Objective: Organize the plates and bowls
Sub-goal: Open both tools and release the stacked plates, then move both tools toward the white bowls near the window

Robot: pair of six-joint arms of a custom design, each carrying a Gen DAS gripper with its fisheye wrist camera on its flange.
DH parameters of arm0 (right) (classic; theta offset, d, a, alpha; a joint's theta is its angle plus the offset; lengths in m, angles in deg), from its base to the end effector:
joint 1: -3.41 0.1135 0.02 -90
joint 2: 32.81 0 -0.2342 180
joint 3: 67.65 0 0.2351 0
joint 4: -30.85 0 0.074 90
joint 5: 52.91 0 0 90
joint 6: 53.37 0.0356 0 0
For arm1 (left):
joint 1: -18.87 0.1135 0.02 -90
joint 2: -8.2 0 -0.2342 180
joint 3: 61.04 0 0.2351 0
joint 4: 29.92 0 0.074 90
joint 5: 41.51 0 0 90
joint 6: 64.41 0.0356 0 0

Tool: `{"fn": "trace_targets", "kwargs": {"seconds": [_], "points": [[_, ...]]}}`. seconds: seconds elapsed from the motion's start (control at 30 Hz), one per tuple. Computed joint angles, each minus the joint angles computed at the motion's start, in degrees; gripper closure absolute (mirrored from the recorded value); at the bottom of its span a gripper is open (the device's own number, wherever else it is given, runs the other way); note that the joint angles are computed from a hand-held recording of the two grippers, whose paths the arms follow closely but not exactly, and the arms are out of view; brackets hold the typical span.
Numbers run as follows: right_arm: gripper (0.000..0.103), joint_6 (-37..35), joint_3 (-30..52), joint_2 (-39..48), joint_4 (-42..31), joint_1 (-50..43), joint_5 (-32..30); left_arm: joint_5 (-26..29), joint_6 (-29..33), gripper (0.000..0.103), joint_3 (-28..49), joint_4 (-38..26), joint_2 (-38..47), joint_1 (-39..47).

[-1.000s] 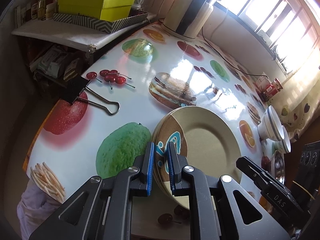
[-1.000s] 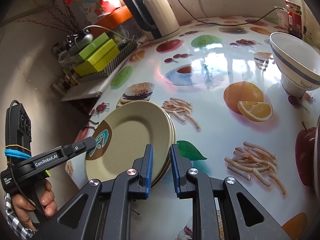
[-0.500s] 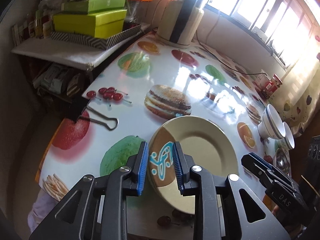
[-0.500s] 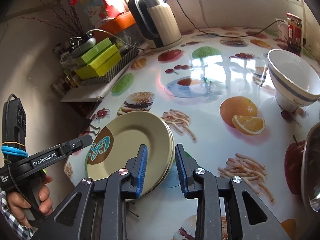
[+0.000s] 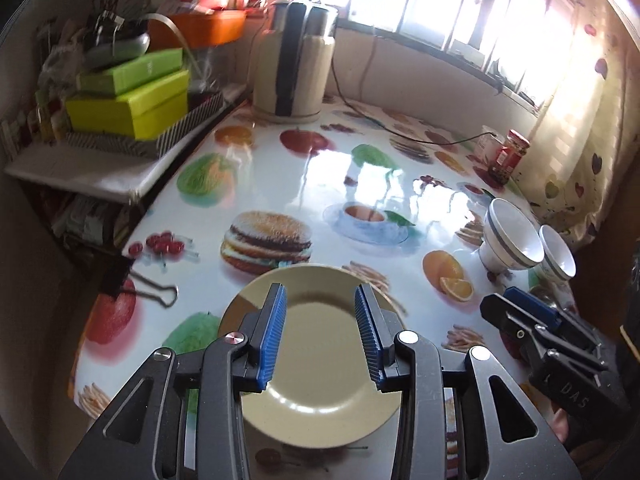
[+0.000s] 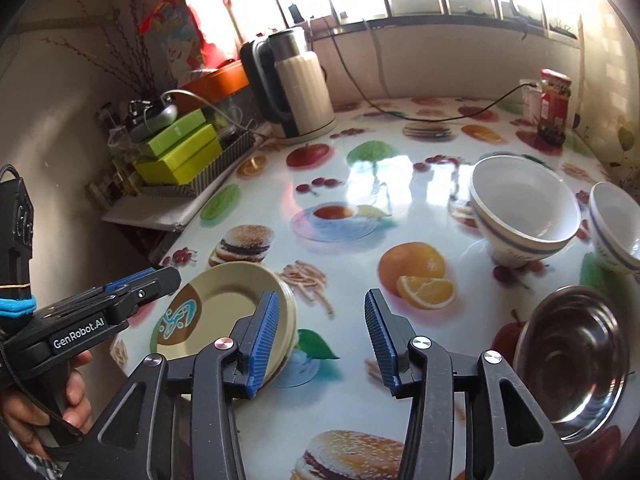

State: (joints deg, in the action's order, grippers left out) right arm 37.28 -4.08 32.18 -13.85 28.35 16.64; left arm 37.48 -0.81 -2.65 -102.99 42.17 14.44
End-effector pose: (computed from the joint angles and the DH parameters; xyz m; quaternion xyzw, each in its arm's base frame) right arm 0.2037 0.1084 0.2425 -0.2569 0.8785 0.2420 0.3221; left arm 0.1120 -0.0019 0.2598 -0.2107 0.9078 -0.0069 0.3627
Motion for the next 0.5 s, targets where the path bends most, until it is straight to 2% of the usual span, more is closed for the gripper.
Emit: {"fn": "trace_targets", "kwargs": {"seconds": [0.07, 0.23, 0.5], "points": [[0.056, -0.65, 0.44, -0.25, -0.58, -1.51, -0.27, -5.99, -2.02, 0.066, 0.92, 0.78, 1.67, -6.73], [0.055, -2.37, 2.65, 0.48, -1.87, -6.44, -1.45, -11.10, -3.87, 0.066, 2.47, 4.19, 6.29, -15.15], [0.054, -5.29, 5.36, 1.95, -2.89, -13.71, -3.16, -12.30, -4.76, 0.066, 5.97, 10.00, 15.08, -21.10]]}}
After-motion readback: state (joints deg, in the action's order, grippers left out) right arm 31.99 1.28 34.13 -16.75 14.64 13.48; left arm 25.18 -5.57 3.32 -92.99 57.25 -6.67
